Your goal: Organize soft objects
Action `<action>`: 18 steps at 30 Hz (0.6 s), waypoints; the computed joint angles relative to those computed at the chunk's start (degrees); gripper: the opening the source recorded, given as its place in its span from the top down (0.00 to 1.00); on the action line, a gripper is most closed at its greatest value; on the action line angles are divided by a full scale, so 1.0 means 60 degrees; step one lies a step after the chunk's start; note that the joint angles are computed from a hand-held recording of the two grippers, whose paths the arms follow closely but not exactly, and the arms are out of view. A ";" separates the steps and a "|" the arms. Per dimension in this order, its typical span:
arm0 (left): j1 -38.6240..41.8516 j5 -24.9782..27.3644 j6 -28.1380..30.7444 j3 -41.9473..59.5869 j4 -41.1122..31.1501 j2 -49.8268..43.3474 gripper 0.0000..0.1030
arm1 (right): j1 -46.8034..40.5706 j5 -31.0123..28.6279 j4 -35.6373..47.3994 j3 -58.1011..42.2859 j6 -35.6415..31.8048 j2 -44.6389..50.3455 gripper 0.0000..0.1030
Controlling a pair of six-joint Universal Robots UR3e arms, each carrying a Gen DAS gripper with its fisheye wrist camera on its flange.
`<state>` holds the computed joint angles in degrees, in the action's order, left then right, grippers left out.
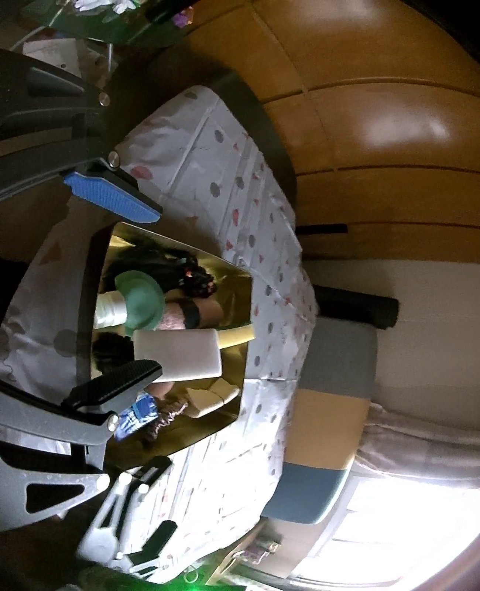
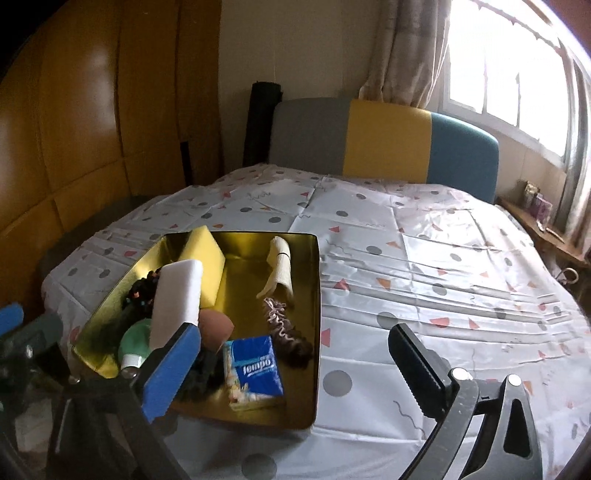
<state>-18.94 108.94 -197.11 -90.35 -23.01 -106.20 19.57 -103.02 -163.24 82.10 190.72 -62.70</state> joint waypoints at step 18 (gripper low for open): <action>-0.0121 0.0137 -0.0035 -0.0094 0.0101 0.0194 0.24 | 0.0194 -0.0165 -0.0370 0.0467 0.0015 -0.0364 0.01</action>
<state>-19.67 109.76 -197.32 -90.92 -22.40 -105.03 20.74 -104.01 -165.46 84.91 190.81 -64.88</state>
